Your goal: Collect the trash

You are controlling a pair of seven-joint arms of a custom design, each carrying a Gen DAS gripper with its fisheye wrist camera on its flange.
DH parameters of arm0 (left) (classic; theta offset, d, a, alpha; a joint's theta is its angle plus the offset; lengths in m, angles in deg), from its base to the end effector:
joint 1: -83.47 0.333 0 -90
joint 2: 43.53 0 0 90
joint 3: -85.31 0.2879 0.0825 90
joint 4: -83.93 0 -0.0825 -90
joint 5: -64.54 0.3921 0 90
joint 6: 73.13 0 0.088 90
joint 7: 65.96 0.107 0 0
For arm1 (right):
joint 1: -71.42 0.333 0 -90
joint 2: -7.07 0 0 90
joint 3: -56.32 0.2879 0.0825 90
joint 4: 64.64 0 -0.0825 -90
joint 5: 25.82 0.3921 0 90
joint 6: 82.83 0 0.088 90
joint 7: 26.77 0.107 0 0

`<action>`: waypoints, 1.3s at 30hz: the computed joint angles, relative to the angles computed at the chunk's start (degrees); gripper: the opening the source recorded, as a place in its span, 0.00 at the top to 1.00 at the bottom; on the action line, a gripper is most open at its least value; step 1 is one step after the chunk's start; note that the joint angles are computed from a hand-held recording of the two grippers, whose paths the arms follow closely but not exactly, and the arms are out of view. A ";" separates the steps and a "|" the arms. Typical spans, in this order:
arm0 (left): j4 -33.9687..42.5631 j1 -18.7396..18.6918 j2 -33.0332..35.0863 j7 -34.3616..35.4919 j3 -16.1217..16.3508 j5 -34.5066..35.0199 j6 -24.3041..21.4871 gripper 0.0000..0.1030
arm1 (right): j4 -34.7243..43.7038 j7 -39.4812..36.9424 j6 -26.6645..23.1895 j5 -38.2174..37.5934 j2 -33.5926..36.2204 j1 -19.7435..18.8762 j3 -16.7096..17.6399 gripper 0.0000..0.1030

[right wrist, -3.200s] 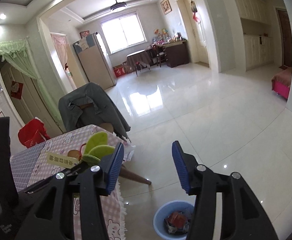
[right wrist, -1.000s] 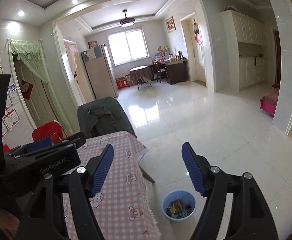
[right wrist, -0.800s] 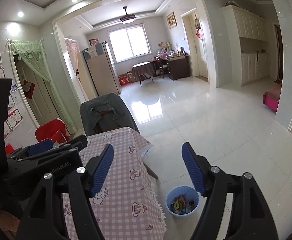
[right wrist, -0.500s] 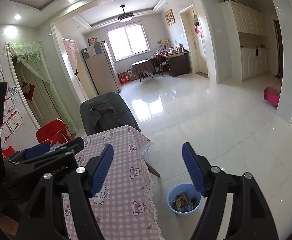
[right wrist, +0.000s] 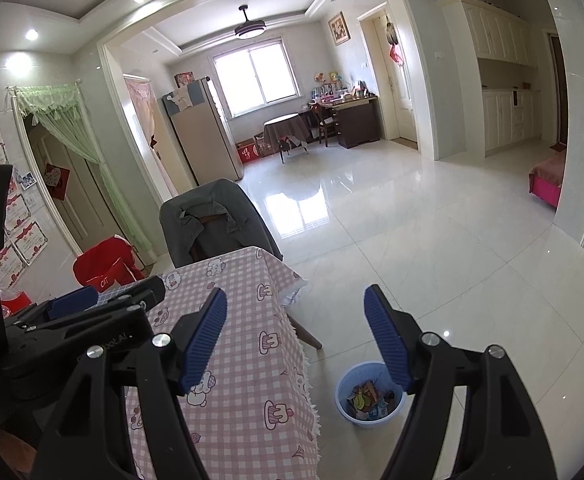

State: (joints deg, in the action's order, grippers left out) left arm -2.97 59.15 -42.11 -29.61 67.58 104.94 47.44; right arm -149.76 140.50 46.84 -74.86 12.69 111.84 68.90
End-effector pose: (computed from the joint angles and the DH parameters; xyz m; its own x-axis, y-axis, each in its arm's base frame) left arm 0.4752 -0.3837 0.6810 0.0360 -0.9983 -0.0456 -0.6456 0.0116 -0.7636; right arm 0.4063 0.4932 0.6709 0.0325 -0.9685 -0.2469 -0.5470 0.1895 -0.8154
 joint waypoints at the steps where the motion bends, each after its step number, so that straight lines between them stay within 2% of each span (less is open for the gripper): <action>1: 0.18 -0.03 0.10 -0.08 0.03 0.09 -0.17 0.18 | -0.24 -0.26 0.29 0.24 -0.21 -0.18 -0.11 0.32; 10: 0.82 -0.25 0.23 -0.14 -0.06 0.05 -1.21 0.18 | 0.05 -0.49 0.72 0.24 -0.16 -0.31 -0.12 0.32; 39: -0.70 0.90 -1.09 0.18 0.09 -0.54 1.59 0.18 | 1.56 -0.79 0.74 -0.81 0.54 -0.07 -0.40 0.31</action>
